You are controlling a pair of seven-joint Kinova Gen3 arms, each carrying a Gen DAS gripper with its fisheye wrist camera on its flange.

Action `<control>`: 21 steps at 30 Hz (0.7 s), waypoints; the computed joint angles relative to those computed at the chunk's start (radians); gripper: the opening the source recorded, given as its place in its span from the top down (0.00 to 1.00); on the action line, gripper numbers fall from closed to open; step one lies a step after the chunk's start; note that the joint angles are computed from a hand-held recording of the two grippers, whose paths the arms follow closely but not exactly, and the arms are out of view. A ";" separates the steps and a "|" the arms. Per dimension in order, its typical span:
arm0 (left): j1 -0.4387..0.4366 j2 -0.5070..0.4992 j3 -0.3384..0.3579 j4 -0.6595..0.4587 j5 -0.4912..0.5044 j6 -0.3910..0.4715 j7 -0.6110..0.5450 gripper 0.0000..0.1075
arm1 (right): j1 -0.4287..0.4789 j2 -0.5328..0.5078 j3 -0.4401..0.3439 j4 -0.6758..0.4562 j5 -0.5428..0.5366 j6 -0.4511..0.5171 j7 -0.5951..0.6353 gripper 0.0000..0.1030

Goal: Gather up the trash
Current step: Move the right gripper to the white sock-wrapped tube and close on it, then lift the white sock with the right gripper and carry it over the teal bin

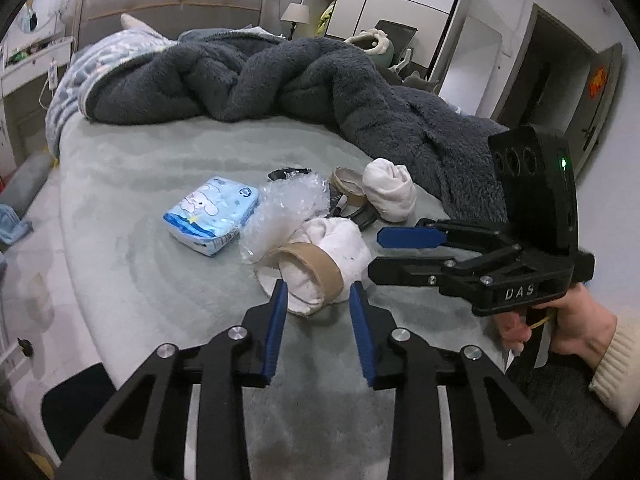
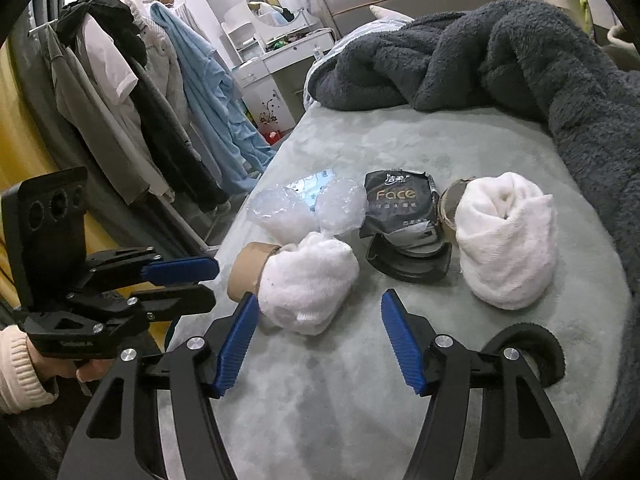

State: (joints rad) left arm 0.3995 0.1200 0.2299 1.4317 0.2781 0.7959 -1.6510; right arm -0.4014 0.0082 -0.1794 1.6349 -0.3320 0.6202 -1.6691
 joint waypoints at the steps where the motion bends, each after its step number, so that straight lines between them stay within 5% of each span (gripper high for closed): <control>1: -0.010 0.007 0.001 -0.001 0.026 0.000 -0.019 0.68 | 0.003 0.003 0.002 0.002 -0.024 -0.002 0.022 0.37; 10: -0.046 0.059 0.013 -0.032 0.142 0.038 -0.094 0.75 | 0.015 0.045 -0.004 -0.024 -0.092 0.024 0.102 0.43; 21: -0.063 0.058 0.005 -0.029 0.184 0.042 -0.111 0.94 | 0.011 0.054 -0.012 -0.039 -0.103 0.025 0.120 0.68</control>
State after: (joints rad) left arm 0.3361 0.1775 0.2353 1.4023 0.4618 0.8382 -1.7624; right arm -0.3899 0.0621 -0.1911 1.5964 -0.4348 0.6449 -1.5486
